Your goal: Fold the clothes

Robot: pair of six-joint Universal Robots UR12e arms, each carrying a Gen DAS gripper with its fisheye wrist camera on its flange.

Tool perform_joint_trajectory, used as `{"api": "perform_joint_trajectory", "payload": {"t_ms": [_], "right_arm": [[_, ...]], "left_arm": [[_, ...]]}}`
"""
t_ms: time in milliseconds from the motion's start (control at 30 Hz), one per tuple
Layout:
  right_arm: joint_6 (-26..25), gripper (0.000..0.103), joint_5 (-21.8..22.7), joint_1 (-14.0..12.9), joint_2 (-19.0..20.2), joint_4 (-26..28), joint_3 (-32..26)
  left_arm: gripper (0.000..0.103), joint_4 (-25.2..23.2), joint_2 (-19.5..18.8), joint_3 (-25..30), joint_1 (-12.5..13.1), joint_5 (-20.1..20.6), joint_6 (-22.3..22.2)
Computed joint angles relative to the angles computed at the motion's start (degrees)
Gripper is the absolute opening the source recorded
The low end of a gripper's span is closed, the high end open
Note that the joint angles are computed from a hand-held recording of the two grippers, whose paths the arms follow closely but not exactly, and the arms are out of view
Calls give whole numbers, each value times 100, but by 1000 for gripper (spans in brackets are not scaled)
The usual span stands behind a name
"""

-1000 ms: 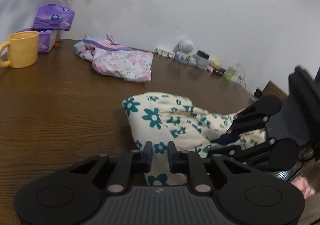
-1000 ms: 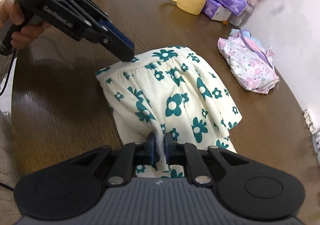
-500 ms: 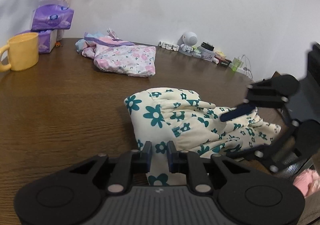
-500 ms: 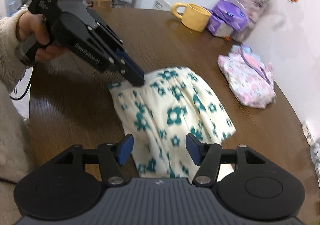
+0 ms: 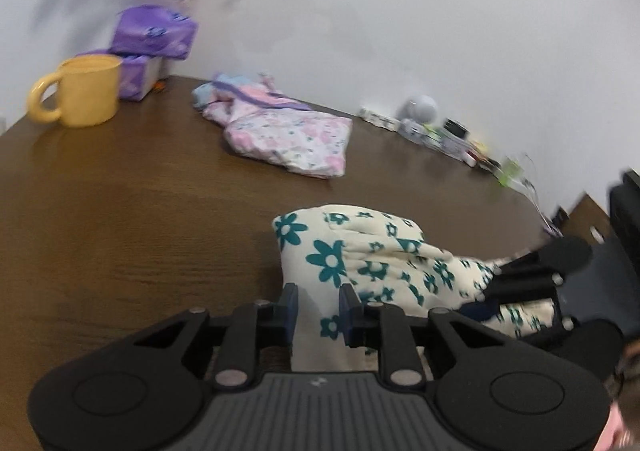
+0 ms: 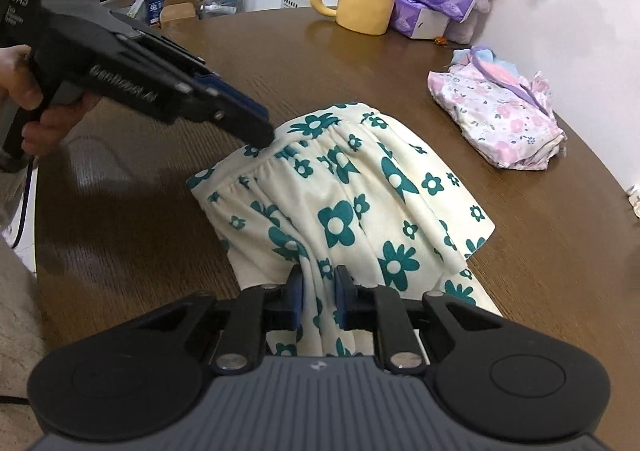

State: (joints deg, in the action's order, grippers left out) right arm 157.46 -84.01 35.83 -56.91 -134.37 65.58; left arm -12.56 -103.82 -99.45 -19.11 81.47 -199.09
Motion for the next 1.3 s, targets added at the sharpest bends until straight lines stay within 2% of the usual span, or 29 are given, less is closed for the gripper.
{"api": "perform_joint_trajectory", "payload": {"t_ms": [100,200,267,333,367,433,633,700,767,800,933,1033,1100,1200,1267,1300], "right_arm": [[-71,17,-25,3,-1,63,-28],[-125,23,64,-23,-31,319,-113],[-87,30,218,-78,-75,273,-136],[-92,46,308,-124,-92,165,-171],[-201,50,307,-131,-57,162,-225],[-466,68,308,-140,30,210,-355],[-1299,79,525,-169,282,570,-702],[-1498,78,441,-160,325,570,-730],[-1477,64,528,-185,383,870,-845],[-1455,50,588,-201,414,1037,-908],[-1179,34,995,-306,391,1150,-864],[-927,34,1272,-383,350,980,-706],[-840,34,1279,-387,318,881,-635],[-731,41,1208,-366,231,798,-549],[-668,44,1225,-375,134,546,-429],[-621,51,1235,-383,93,381,-373]], "left_arm": [[20,-52,-36,35,-67,217,-108],[20,-63,-30,30,-107,350,-182],[20,-65,-31,29,-117,386,-256],[20,-68,-33,32,-136,439,-308],[20,-71,-33,34,-147,470,-329],[22,-89,-33,40,-167,534,-343],[24,-150,-20,42,-181,590,-404],[24,-166,-24,54,-197,631,-383],[25,-173,-27,56,-199,630,-380],[26,-174,-27,54,-198,633,-387],[31,-191,-24,45,-185,631,-493],[31,-220,-17,53,-186,637,-543],[30,-218,-14,66,-205,695,-525],[31,-180,8,54,-218,757,-488],[31,-169,28,41,-221,785,-483],[31,-178,37,39,-225,797,-485]]}}
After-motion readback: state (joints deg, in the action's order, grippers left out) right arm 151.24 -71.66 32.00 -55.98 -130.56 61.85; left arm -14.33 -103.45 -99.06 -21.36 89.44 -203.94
